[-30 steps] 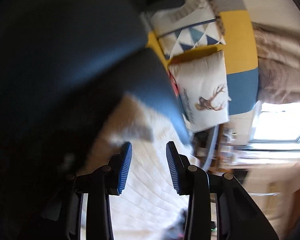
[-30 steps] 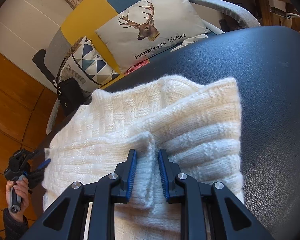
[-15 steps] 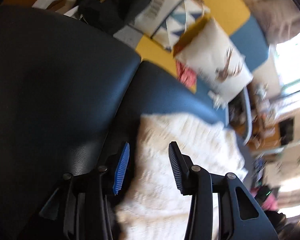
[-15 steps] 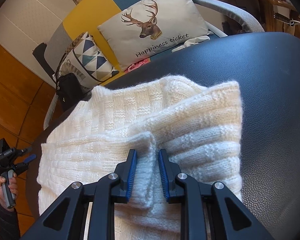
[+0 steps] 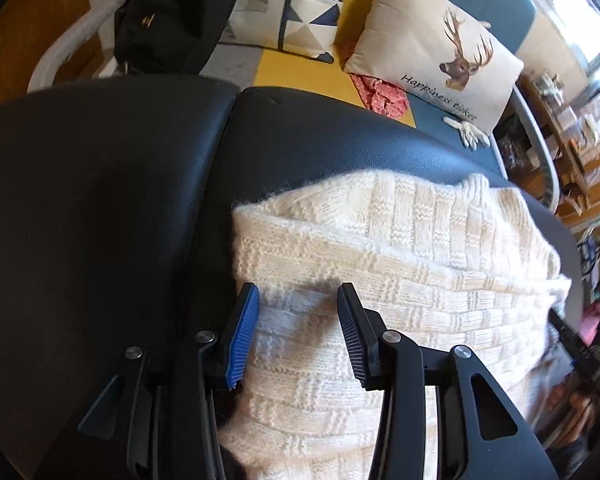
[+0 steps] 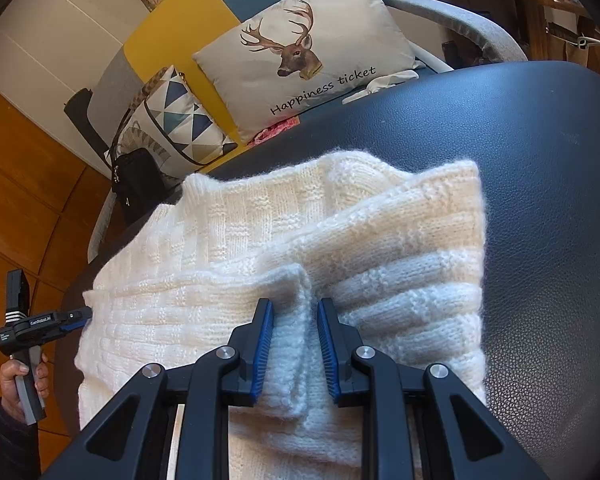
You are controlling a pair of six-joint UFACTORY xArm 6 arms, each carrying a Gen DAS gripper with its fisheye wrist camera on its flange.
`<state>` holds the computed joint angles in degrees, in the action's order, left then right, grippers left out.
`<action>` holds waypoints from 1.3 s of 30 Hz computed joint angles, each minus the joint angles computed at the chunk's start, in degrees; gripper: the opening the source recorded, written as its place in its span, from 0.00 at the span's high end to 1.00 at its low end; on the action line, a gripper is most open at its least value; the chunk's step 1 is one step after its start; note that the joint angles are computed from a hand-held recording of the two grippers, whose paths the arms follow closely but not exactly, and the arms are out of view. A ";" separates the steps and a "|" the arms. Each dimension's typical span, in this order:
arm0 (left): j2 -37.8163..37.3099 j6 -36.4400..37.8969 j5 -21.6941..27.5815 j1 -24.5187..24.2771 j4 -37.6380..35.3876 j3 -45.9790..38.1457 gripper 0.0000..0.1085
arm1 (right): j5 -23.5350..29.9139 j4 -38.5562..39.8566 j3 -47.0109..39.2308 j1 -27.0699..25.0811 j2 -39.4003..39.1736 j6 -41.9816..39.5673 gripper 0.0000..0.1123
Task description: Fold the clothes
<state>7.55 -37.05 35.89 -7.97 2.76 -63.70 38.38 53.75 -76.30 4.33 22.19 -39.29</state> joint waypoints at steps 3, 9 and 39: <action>0.10 -2.39 2.32 -0.76 6.68 -0.58 0.95 | -0.84 -1.06 0.27 0.41 -0.22 0.24 0.80; -1.87 -4.71 -0.11 -0.17 7.78 2.01 1.00 | -5.36 -8.31 1.67 2.53 -1.71 3.12 0.87; -6.12 -14.74 -17.29 -4.47 6.75 10.00 0.90 | -3.77 -2.66 2.63 2.40 -5.32 -2.79 0.87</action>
<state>1.43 -51.79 18.60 -12.43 9.51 -53.70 34.61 51.08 -73.67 6.72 16.86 -42.08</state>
